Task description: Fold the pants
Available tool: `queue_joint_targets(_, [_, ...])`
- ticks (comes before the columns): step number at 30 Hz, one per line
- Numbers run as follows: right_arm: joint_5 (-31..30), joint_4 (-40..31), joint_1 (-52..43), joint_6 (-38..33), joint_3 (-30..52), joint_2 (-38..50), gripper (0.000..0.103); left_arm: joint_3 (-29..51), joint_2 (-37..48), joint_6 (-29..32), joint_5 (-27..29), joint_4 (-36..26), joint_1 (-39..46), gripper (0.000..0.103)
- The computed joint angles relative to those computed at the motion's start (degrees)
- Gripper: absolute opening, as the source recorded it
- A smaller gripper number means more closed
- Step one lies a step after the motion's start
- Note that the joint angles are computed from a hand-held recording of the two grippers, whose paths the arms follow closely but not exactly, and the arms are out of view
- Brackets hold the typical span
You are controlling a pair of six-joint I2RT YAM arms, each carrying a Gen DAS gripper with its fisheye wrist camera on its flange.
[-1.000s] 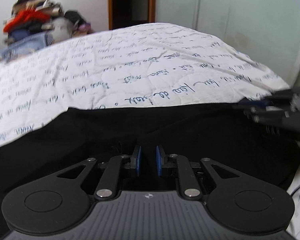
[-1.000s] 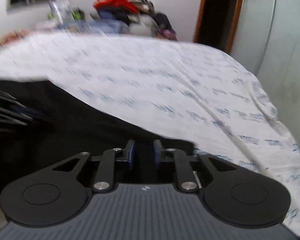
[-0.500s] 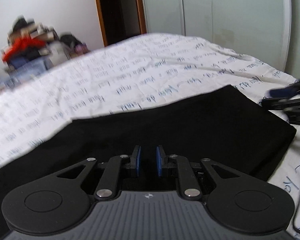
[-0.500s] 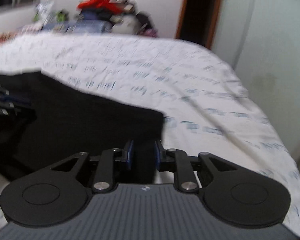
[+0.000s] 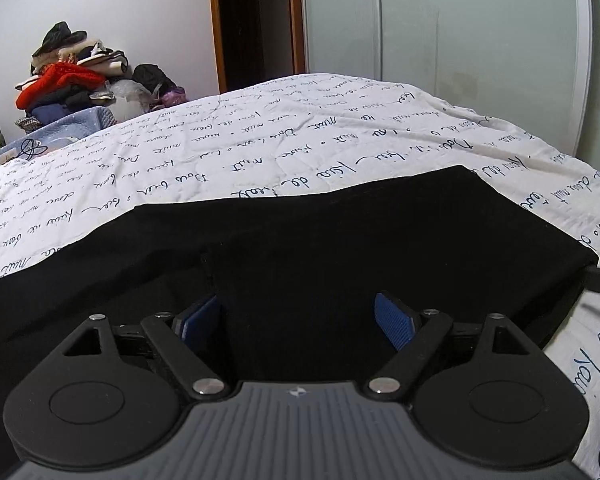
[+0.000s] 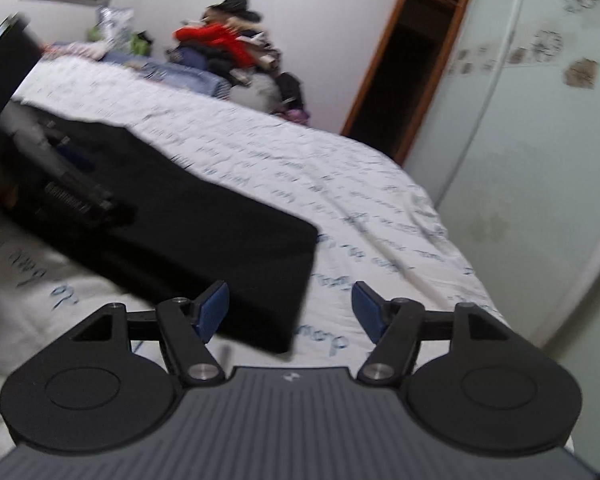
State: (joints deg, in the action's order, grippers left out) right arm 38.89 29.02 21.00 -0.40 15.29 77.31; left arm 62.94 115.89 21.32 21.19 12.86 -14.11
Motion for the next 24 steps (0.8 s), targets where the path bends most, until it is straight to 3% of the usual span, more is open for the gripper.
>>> queue_joint_targets(4, [-1.15,-0.46,-0.80,1.46,0.56,1.98,0.052,-0.54,0.24,-0.55,0.81,1.14,0.37,0.086])
queue_joint_targets(14, [6.11,0.51,-1.22,3.64,1.72,8.25,0.053,-1.89,0.60,-1.22,1.11,3.92,0.57,0.090])
queue_joint_targets(15, [6.46,0.82,-0.71,2.21,2.15,9.46,0.047,-1.91,0.65,-1.25,1.16,4.01,0.60,0.090])
queue_joint_targets(17, [2.96,-0.41,-0.71,2.19,2.19,8.78,0.009,-2.02,0.68,-1.25,1.09,4.26,0.60,0.091])
queue_joint_targets(18, [0.76,-0.73,-1.14,2.95,1.90,7.95,0.008,-2.06,0.67,-1.27,1.07,4.32,0.58,0.091])
queue_joint_targets(24, [2.23,-2.87,-0.28,5.58,1.77,7.03,0.005,-2.34,0.45,-1.34,2.21,4.49,1.00,0.091])
